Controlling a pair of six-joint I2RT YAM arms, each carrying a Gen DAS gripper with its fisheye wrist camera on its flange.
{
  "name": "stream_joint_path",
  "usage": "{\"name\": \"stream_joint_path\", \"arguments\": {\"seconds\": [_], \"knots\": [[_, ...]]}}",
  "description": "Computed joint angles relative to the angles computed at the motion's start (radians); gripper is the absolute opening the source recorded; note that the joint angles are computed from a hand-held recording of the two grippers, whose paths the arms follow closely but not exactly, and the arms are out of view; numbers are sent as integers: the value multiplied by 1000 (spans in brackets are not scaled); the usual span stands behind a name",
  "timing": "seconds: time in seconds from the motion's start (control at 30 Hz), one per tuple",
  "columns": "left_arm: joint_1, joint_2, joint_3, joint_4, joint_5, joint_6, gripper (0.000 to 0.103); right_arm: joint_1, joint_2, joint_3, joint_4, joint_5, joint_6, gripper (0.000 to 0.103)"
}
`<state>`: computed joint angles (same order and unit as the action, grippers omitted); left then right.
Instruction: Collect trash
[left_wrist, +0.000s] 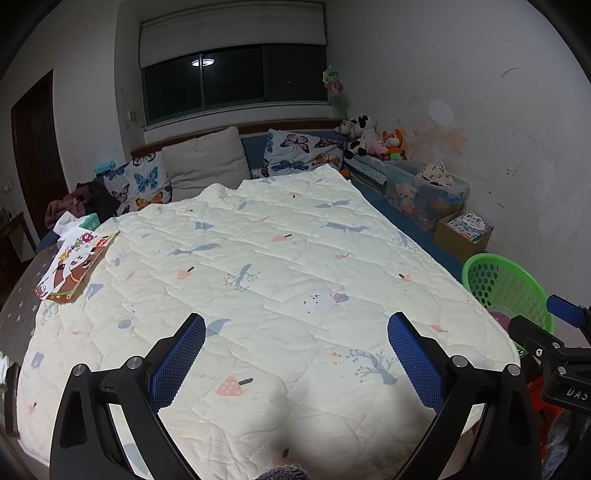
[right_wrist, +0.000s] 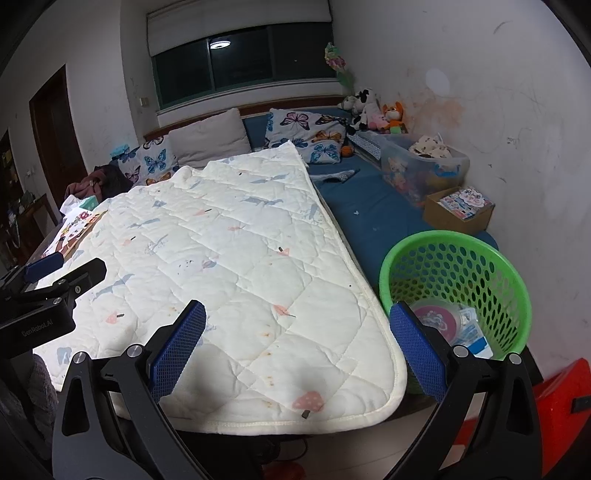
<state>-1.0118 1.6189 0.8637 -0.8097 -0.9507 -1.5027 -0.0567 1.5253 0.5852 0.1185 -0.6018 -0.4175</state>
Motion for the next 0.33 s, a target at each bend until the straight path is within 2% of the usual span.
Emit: {"name": "stream_joint_path", "arguments": {"seconds": [0.33], "knots": [[10,9,3,4,18,-4,96,-1,2,4,-8,-3,-5,99]]}}
